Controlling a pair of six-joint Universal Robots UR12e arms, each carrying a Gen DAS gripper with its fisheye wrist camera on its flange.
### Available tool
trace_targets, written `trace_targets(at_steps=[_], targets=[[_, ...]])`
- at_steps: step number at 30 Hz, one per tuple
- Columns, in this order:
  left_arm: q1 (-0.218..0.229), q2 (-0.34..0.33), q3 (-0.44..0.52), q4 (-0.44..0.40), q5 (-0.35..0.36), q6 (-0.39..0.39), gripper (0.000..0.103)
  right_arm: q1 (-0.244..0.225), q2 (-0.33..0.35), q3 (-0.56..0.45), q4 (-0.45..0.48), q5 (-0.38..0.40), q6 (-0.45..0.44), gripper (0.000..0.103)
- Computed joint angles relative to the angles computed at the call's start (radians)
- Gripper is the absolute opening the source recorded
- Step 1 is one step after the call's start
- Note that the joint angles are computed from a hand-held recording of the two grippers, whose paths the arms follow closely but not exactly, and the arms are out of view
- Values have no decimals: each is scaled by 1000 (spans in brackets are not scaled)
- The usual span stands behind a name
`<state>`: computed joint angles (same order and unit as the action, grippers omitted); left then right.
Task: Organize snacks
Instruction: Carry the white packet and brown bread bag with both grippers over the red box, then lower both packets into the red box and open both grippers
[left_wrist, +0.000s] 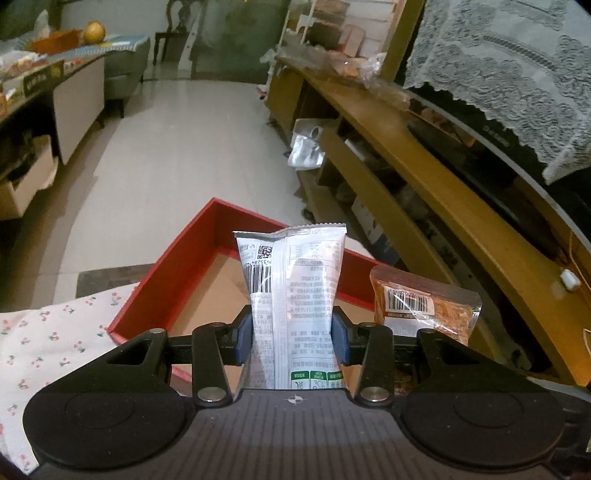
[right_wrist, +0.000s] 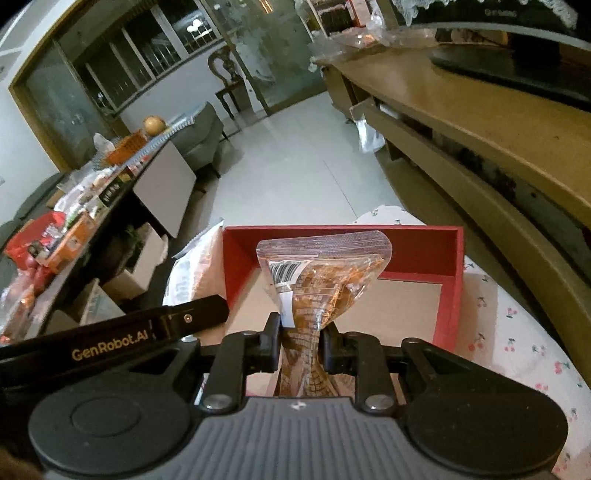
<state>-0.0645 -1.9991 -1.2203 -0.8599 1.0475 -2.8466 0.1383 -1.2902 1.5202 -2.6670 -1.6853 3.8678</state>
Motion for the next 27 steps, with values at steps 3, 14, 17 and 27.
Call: trace_targets(at_steps=[3, 14, 17, 27], targets=[[2, -21, 14, 7, -8, -11, 49, -4, 22, -19, 8, 3, -18, 42], [-7, -69, 36, 2, 33, 32, 49, -13, 73, -43, 50, 16, -46, 42], [-6, -71, 33, -13, 60, 38, 45, -8, 82, -48, 64, 23, -65, 43], [-7, -34, -20, 16, 123, 74, 43, 7, 88, -67, 108, 17, -100, 46]])
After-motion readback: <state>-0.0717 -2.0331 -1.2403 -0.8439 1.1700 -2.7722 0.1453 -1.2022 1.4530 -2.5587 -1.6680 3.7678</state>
